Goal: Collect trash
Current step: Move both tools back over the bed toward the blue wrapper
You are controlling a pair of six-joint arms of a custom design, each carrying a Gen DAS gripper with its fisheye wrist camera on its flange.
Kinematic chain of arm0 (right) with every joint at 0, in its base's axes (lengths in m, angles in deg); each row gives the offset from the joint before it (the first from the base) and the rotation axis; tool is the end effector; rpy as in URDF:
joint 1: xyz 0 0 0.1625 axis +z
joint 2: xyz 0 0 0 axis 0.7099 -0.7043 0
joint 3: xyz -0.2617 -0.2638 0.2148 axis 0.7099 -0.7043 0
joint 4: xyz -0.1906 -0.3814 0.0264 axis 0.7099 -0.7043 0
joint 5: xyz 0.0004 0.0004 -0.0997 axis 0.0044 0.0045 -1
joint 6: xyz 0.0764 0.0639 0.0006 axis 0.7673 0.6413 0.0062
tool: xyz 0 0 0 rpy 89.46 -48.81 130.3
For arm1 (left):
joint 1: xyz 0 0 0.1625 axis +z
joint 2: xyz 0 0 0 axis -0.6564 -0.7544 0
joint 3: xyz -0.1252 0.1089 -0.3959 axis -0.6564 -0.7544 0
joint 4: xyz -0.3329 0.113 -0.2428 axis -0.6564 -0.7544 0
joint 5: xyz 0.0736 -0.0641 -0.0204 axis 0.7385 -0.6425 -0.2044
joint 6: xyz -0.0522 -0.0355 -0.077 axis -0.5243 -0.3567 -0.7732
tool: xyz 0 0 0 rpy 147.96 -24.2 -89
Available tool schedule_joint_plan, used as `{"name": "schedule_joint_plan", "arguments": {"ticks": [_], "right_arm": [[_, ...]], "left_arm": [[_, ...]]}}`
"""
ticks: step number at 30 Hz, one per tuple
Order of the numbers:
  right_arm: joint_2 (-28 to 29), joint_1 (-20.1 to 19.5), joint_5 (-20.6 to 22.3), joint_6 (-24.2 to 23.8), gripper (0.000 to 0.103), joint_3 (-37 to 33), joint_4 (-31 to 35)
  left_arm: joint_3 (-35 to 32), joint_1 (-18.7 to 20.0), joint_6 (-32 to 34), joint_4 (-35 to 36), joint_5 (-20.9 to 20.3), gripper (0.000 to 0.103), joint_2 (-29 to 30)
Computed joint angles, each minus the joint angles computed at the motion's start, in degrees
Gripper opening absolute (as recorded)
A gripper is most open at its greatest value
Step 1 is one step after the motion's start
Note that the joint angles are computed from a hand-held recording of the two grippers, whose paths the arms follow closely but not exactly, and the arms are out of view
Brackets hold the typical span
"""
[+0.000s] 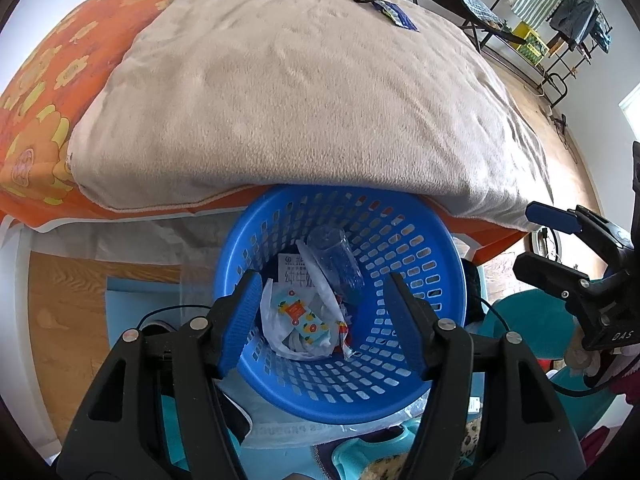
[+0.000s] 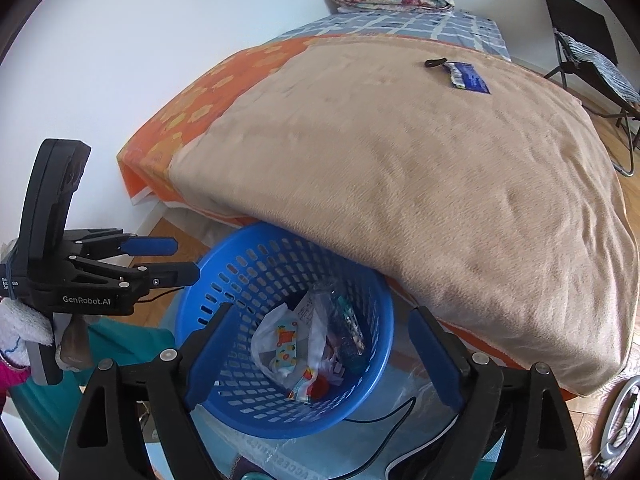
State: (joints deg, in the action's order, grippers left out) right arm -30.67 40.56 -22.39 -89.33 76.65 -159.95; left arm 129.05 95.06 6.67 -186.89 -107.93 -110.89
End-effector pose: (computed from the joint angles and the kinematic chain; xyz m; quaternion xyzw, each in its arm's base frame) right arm 0.0568 -0.6459 0.2167 0.2730 -0.9292 0.1319 0.2113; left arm -0.2253 -0.6329 0.0452 0.0962 0.9508 -0.1515 0.2525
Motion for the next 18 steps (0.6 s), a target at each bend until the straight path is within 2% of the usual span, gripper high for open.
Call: {"name": "schedule_joint_plan", "arguments": {"ticks": [13,18], "right_arm": [[0.0,0.9,-0.6,-0.5,0.099,-1.2,-4.5],[0.5,1.3,-0.9,-0.5,0.1,-3.2,-4.6]], "left_arm": [[-3.7,0.2,1.1,-2.0,1.0,0.065,0.7],[-6.8,0.6,2.3,-2.4,0.8,0.065,1.4]]}}
